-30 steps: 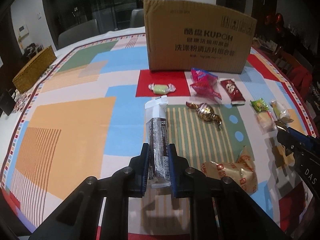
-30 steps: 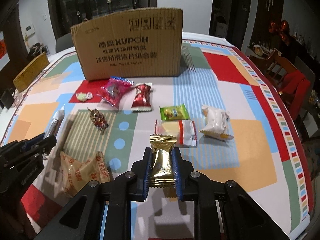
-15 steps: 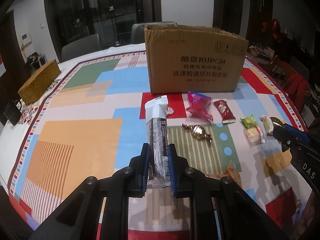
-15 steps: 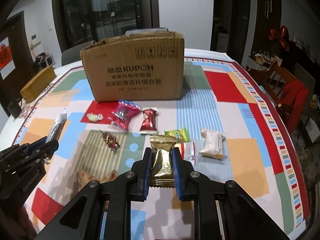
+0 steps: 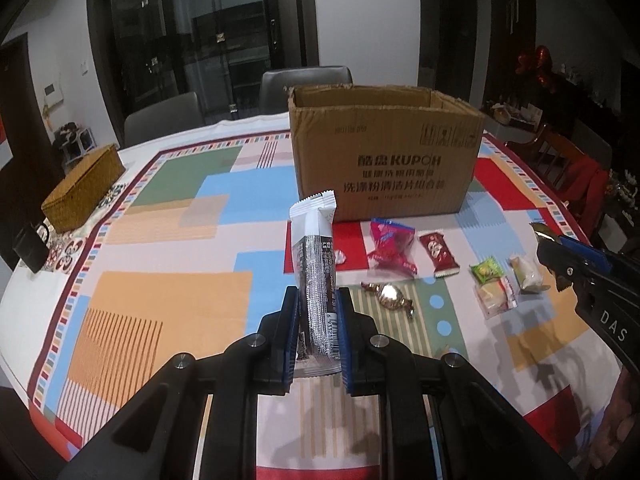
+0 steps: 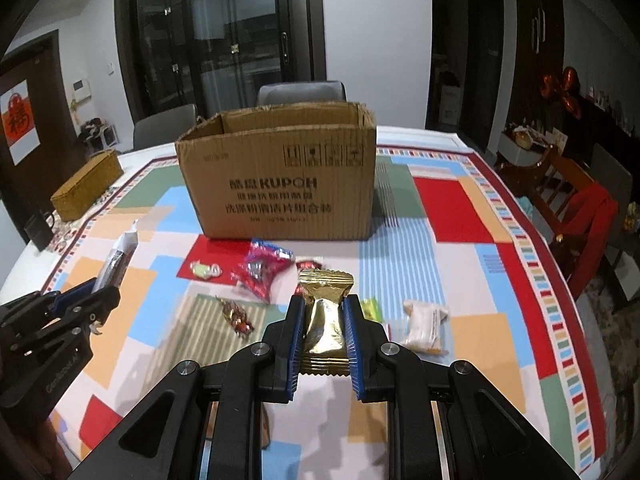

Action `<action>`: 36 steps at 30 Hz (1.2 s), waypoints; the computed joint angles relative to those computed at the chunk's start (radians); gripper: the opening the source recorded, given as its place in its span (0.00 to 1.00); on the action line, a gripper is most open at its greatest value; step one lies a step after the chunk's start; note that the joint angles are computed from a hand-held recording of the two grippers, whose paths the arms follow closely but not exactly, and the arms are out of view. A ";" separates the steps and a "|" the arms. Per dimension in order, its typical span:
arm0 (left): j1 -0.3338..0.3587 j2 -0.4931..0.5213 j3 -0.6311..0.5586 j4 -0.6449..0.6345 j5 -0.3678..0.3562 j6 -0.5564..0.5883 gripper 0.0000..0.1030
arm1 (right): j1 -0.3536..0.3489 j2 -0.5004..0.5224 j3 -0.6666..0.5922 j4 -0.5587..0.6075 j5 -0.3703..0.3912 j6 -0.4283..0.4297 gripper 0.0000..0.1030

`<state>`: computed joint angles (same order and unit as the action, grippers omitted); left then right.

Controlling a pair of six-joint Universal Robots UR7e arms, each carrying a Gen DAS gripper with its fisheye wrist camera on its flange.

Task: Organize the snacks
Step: 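Lift and carry the gold candy and white tube over the cardboard box with both tools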

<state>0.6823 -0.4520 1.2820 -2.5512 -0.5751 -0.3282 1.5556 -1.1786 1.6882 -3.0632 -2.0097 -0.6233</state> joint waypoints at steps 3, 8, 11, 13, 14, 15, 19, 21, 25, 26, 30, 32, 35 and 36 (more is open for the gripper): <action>-0.002 0.008 -0.021 -0.015 0.002 0.031 0.18 | 0.006 0.005 -0.017 -0.001 0.007 -0.008 0.21; -0.002 0.018 -0.057 -0.039 0.001 0.079 0.18 | 0.014 0.014 -0.045 -0.007 0.022 -0.026 0.21; -0.001 0.027 -0.083 -0.043 -0.006 0.098 0.18 | 0.019 0.019 -0.063 -0.005 0.030 -0.035 0.21; -0.001 0.033 -0.101 -0.042 -0.009 0.113 0.18 | 0.023 0.024 -0.074 -0.008 0.034 -0.044 0.21; 0.000 0.036 -0.110 -0.042 -0.010 0.121 0.18 | 0.025 0.027 -0.082 -0.007 0.037 -0.047 0.21; 0.000 0.038 -0.117 -0.041 -0.011 0.124 0.18 | 0.027 0.030 -0.090 -0.005 0.042 -0.049 0.21; 0.001 0.048 -0.147 -0.045 -0.015 0.148 0.18 | 0.035 0.038 -0.119 0.010 0.062 -0.040 0.21; 0.002 0.055 -0.166 -0.048 -0.014 0.166 0.18 | 0.038 0.043 -0.133 0.014 0.069 -0.038 0.21; 0.003 0.074 -0.207 -0.064 -0.010 0.207 0.18 | 0.044 0.055 -0.158 0.015 0.078 -0.046 0.21; 0.003 0.079 -0.218 -0.069 -0.007 0.217 0.18 | 0.045 0.059 -0.165 0.014 0.079 -0.050 0.21; 0.006 0.104 -0.267 -0.079 -0.005 0.252 0.18 | 0.049 0.075 -0.197 0.016 0.087 -0.058 0.21; 0.007 0.120 -0.300 -0.082 -0.004 0.274 0.18 | 0.052 0.087 -0.215 0.008 0.089 -0.066 0.21; 0.010 0.140 -0.344 -0.084 -0.007 0.301 0.18 | 0.055 0.102 -0.242 0.009 0.093 -0.071 0.21; 0.012 0.151 -0.366 -0.084 -0.009 0.315 0.18 | 0.055 0.109 -0.255 0.012 0.094 -0.071 0.21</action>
